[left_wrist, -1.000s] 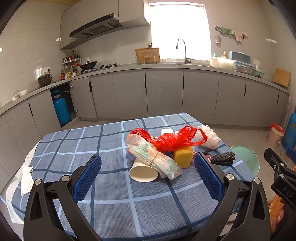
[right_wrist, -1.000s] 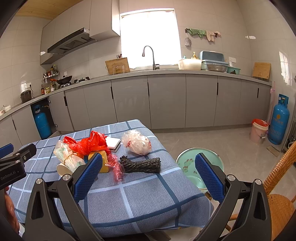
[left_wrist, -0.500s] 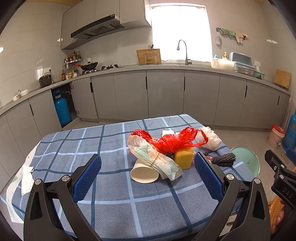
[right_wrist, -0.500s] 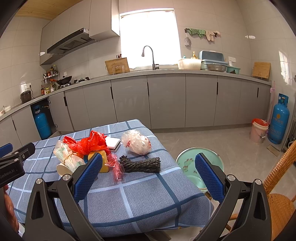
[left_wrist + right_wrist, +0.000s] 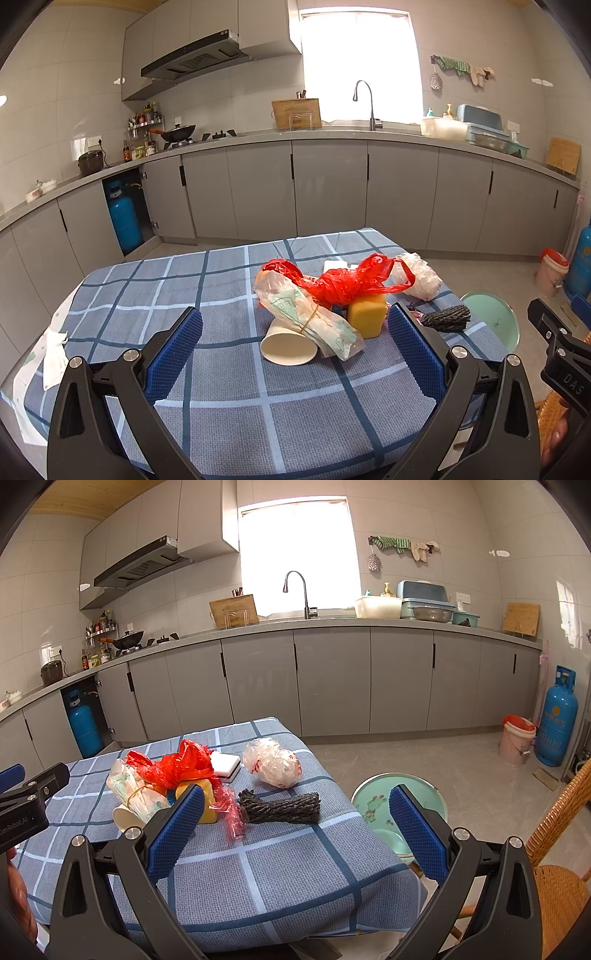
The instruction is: Collect trash
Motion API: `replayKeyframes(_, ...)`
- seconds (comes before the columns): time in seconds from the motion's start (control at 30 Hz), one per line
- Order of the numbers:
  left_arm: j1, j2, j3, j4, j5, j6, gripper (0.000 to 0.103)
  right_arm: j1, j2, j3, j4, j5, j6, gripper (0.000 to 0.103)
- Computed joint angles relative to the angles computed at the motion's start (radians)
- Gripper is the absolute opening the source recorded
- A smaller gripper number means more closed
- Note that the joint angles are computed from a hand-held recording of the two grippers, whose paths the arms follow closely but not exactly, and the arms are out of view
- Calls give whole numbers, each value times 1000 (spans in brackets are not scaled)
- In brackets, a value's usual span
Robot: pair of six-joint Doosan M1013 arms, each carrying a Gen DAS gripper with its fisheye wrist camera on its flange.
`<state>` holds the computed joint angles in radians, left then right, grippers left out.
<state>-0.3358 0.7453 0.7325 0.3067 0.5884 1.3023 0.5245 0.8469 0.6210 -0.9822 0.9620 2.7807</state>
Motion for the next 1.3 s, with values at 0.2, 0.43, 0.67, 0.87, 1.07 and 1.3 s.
replayKeyframes(0.2,0,-1,1,3,-1,-5,99,0,0,1,-1,0,1,98)
replayKeyframes(0.43,0,-2,3,7,-2,-11,99,0,1,-2,1,0,-1,98)
replayKeyframes(0.67,1,-3,4,10,-4,-16,99,1,4,-9,3,3,-6,98)
replayKeyframes(0.87,1,-4,5,8,-5,-15,99,1,3,-8,2,2,-8,98)
replayKeyframes(1.07,1,-3,3,14,-1,-19,99,2,1,-11,8,4,-14,98)
replayKeyframes(1.3,-1,10,-17,11,16,-9,99,-2,27,-47,27,5,-40,98)
